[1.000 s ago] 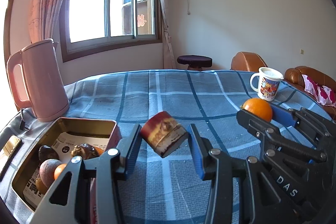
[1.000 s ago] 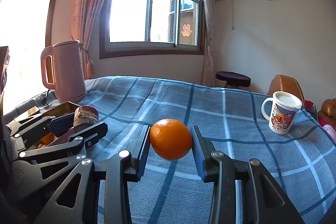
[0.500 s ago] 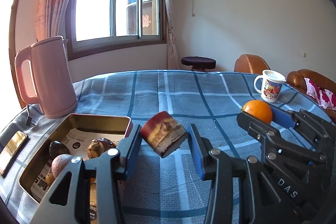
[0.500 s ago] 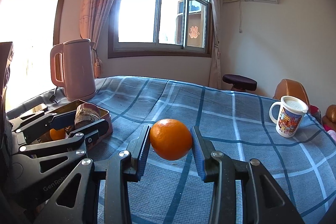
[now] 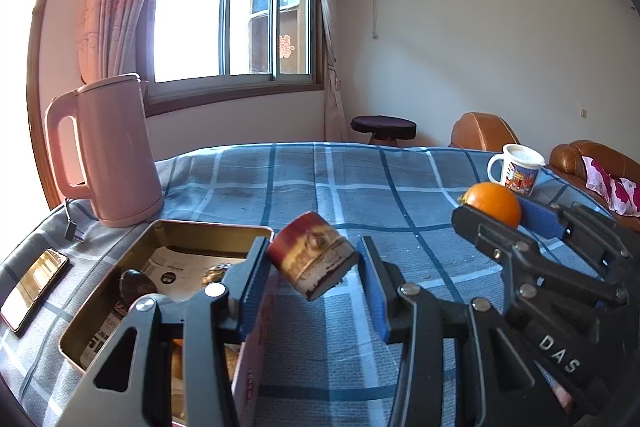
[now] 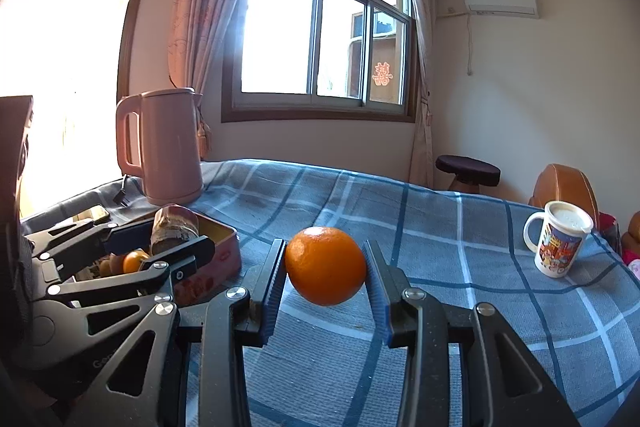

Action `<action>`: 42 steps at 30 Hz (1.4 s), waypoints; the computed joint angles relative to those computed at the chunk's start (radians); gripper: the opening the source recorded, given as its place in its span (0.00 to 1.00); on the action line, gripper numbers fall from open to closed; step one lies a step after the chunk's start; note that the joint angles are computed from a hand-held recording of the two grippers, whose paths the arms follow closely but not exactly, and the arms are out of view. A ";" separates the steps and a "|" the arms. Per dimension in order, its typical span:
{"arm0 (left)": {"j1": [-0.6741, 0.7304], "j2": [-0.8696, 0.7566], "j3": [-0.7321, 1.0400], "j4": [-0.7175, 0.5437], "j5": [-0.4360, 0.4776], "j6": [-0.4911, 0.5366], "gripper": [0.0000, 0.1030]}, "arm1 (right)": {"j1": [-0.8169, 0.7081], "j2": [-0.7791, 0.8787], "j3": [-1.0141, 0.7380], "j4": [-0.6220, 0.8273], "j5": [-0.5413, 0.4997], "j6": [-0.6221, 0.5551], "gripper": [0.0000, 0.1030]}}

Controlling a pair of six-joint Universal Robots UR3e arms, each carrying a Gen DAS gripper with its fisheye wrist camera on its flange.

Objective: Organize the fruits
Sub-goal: 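Lift and carry the can and mandarin over the tin with both tools, then lower both tools into the tin and open them to release can and mandarin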

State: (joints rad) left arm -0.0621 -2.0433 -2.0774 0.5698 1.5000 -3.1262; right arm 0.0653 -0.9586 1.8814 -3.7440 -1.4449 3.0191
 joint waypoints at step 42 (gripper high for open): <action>0.234 0.088 -0.181 0.088 -0.076 0.000 0.45 | 0.161 0.086 -0.201 0.115 -0.015 -0.040 0.39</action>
